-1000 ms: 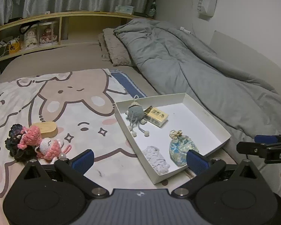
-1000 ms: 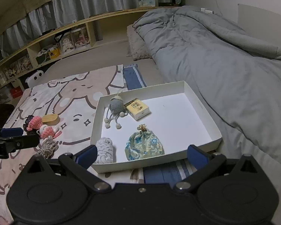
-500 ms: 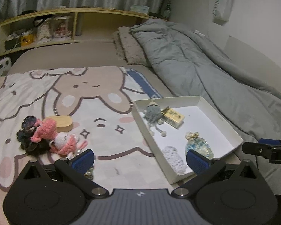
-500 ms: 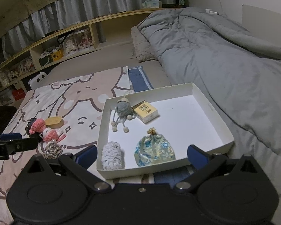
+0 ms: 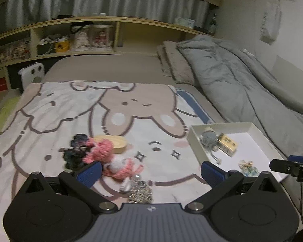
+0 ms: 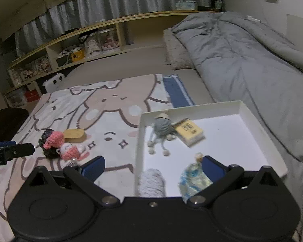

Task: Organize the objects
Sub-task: 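Move both tools back from the box toward the pile of crochet toys, then grasp the pink-and-white crochet doll with the left tool while the right tool grasps the braided cord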

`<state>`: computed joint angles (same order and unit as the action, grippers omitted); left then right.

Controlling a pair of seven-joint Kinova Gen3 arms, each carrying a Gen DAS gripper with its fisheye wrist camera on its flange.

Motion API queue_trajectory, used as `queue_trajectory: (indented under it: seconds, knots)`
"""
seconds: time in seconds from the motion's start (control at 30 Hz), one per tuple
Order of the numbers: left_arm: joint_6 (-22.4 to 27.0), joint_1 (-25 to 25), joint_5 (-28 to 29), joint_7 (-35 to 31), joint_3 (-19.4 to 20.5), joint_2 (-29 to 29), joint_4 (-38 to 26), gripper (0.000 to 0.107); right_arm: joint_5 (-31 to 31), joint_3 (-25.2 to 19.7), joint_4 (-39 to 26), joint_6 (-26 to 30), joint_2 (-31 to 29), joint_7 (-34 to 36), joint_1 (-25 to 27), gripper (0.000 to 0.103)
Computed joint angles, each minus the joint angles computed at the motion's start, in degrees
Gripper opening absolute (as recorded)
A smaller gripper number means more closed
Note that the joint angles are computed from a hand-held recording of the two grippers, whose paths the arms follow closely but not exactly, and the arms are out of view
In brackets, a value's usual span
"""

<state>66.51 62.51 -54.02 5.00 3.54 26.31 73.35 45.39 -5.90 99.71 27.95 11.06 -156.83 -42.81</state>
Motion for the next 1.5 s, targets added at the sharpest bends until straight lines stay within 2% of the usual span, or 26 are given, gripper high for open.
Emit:
queue_trajectory:
  seconds: [0.2, 0.47, 0.67, 0.9, 1.03, 1.13, 1.27, 1.33, 1.4, 1.47, 1.5]
  knots:
    - [1.2, -1.3, -0.4, 4.1, 0.0, -2.5, 3.9, 0.103, -2.2, 0.4, -3.9, -2.3, 3.6, 1.7, -1.1, 0.103]
    - [2.2, -4.5, -1.8, 10.5, 1.5, -5.2, 8.7, 0.101, -9.2, 2.3, -8.7, -7.0, 8.7, 8.0, -3.2, 0.103]
    - [1.0, -7.1, -2.8, 15.0, 2.4, -6.5, 12.3, 0.092, -15.8, 2.1, -12.5, -8.7, 12.4, 15.5, -3.1, 0.103]
    - [-8.6, -10.5, -4.7, 24.0, 3.1, -8.3, 17.7, 0.078, -22.6, 2.0, -16.5, -9.1, 16.8, 23.0, -3.1, 0.103]
    - [-14.0, -12.6, -3.7, 25.5, 3.1, -7.3, 18.6, 0.071, -25.3, 2.6, -16.9, -11.2, 18.9, 26.3, -3.7, 0.103]
    - [-18.4, -13.5, -2.5, 26.4, 2.2, -6.4, 19.4, 0.064, -28.5, 0.4, -17.6, -11.0, 20.3, 30.4, -1.7, 0.103]
    - [-24.8, -14.3, -1.4, 28.0, 0.3, -5.3, 20.6, 0.060, -33.7, -3.1, -19.7, -8.6, 22.5, 35.5, 1.6, 0.103]
    - [-25.7, -14.7, 0.0, 26.4, -0.3, -4.2, 19.6, 0.060, -36.7, -5.9, -20.9, -7.1, 23.7, 38.9, 4.1, 0.103]
    - [-25.7, -14.6, 1.2, 24.7, -1.2, -3.1, 18.5, 0.060, -39.1, -5.8, -21.5, -6.0, 24.3, 39.8, 4.4, 0.102]
    - [-26.5, -14.3, 1.8, 24.8, -2.6, -2.3, 18.1, 0.060, -41.8, -6.1, -21.5, -5.6, 24.8, 40.9, 5.1, 0.092]
    - [-27.1, -14.2, 2.1, 24.9, -3.2, -2.0, 18.0, 0.060, -43.7, -7.3, -21.5, -5.6, 25.1, 42.0, 6.4, 0.091]
